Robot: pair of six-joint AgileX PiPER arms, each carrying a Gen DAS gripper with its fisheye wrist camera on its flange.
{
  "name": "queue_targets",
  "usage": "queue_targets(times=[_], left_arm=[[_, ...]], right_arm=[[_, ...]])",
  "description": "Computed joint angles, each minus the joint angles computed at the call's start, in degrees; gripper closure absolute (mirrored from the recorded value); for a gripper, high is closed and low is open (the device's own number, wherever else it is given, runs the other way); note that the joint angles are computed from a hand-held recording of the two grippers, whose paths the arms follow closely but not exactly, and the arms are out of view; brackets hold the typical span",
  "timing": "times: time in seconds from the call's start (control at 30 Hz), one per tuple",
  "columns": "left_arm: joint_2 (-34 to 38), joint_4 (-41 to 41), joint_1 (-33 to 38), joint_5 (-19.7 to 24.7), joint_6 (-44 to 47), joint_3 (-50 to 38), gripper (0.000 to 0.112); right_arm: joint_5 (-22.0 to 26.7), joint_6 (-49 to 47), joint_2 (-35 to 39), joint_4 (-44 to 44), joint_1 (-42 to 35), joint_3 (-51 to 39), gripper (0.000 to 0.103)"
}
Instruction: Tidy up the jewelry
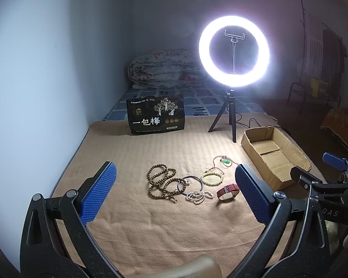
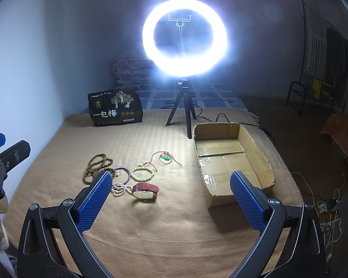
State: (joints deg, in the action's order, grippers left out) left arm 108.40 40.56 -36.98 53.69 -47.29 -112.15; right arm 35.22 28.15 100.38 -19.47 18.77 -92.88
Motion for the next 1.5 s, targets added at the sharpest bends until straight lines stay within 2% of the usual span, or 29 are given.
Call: queue_targets(times=[1.27, 1.5], left_arm=[[-0.06, 0.05, 0.16, 0.30, 0.20, -0.13, 0.009], [-0.50, -0.33, 1.17, -0.75, -0.20, 1.98, 0.009]], right_arm=[[-0.19, 0.53, -0.03, -0.43, 0.20, 0.41, 0.002], [-0.77, -0.45, -0.30, 0.55, -0.16, 1.34, 0.002]])
